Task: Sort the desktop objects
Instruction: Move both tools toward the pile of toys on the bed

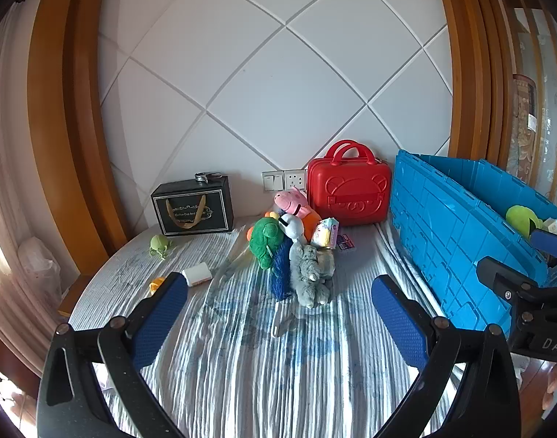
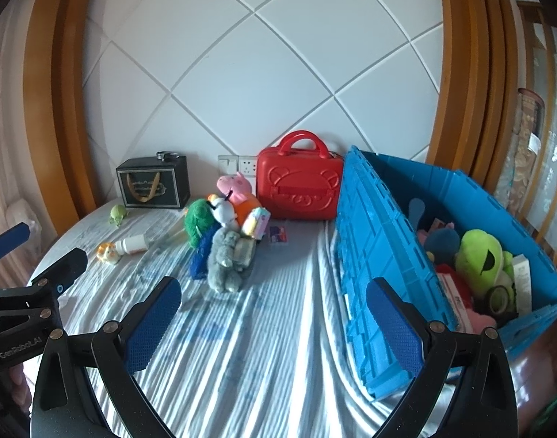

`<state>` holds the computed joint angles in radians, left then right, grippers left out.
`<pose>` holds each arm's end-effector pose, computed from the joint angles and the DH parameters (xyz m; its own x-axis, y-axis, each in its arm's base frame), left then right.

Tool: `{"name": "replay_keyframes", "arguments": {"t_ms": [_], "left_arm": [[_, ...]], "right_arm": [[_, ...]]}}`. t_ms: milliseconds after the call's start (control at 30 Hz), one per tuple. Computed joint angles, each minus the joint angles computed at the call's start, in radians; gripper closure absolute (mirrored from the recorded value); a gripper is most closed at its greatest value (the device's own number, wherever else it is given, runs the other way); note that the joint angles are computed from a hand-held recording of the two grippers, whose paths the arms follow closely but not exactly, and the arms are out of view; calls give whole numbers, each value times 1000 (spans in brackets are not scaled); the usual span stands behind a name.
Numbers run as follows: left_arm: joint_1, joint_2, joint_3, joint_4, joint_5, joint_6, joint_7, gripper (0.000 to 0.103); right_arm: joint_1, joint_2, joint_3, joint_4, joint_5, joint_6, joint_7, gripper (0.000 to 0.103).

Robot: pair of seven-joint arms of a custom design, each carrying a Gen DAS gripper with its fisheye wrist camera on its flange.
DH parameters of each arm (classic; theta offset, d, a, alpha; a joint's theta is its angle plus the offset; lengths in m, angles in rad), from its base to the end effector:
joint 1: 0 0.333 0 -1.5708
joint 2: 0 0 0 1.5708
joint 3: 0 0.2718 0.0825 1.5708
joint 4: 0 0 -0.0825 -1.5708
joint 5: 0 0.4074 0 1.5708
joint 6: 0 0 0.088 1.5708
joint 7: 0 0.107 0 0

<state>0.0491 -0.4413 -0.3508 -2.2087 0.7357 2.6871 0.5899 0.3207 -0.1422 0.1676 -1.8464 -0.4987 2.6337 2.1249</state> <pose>0.4825 -0.1966 0.5941 0.1359 -0.9900 -0.0390 -0.4659 -0.0291 -0.8844 0.5183 0.2960 0.6433 0.2278 -0.9718 0.0603 -0.5107 -0.1720 -0.8424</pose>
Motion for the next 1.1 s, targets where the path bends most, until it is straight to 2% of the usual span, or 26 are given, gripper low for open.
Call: {"name": "replay_keyframes", "arguments": {"t_ms": [367, 633, 733, 833, 933, 1033, 1100], "left_arm": [[2, -8, 6, -11, -15, 18, 22, 1], [16, 89, 4, 53, 11, 31, -9, 1], [13, 145, 14, 87, 29, 2, -35, 1], [1, 220, 31, 149, 64, -63, -63, 1], [-18, 284, 58, 199, 101, -124, -93, 1], [-43, 342, 94, 236, 98, -190, -117, 1], [-63, 370, 124, 242, 75, -210, -109, 1]], "right_arm": [[1, 0, 1, 2, -17, 0, 9, 0], [4, 74, -20, 63, 26, -18, -45, 0], [11, 143, -43, 115, 99, 8, -121, 0], [15, 243, -59, 204, 207, 23, -235, 0], [13, 373, -67, 344, 321, 2, -347, 0], [23, 511, -83, 497, 369, -23, -393, 0], [11, 612, -67, 623, 441, -94, -456, 0]]}}
